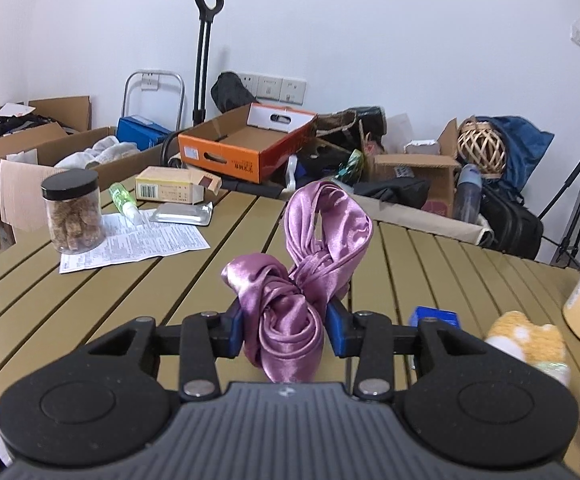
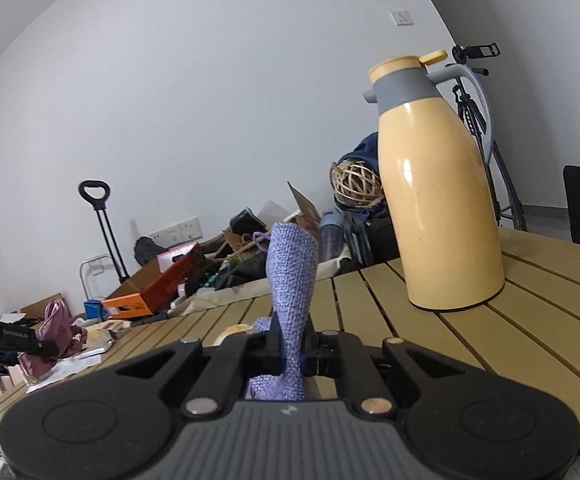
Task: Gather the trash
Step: 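Carry the pink bow and lilac pouch down toward the black bin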
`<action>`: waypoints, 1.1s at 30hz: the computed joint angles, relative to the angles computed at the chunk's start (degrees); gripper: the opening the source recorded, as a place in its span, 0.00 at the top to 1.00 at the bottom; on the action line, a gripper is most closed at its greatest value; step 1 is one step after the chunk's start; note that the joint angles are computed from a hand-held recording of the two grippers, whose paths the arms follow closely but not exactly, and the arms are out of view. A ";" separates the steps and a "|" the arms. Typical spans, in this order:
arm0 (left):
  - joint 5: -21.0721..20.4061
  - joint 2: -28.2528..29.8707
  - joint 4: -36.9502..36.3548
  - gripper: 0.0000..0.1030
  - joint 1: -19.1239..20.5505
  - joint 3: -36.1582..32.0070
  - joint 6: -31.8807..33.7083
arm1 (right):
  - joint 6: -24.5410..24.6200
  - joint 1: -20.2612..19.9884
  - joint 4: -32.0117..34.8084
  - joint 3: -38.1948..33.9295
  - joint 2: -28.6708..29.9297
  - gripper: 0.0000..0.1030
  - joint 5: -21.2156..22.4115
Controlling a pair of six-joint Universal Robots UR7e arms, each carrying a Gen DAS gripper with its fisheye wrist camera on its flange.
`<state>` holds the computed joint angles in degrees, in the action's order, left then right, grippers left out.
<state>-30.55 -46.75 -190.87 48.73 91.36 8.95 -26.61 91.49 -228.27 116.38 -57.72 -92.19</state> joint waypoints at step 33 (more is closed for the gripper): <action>8.09 -15.78 -3.40 0.61 -16.77 36.48 -21.51 | -3.35 -1.40 -4.62 22.27 -10.52 0.94 6.68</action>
<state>-22.46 -62.53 -194.27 31.96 127.84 -12.57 -29.96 90.09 -232.89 138.65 -68.24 -85.51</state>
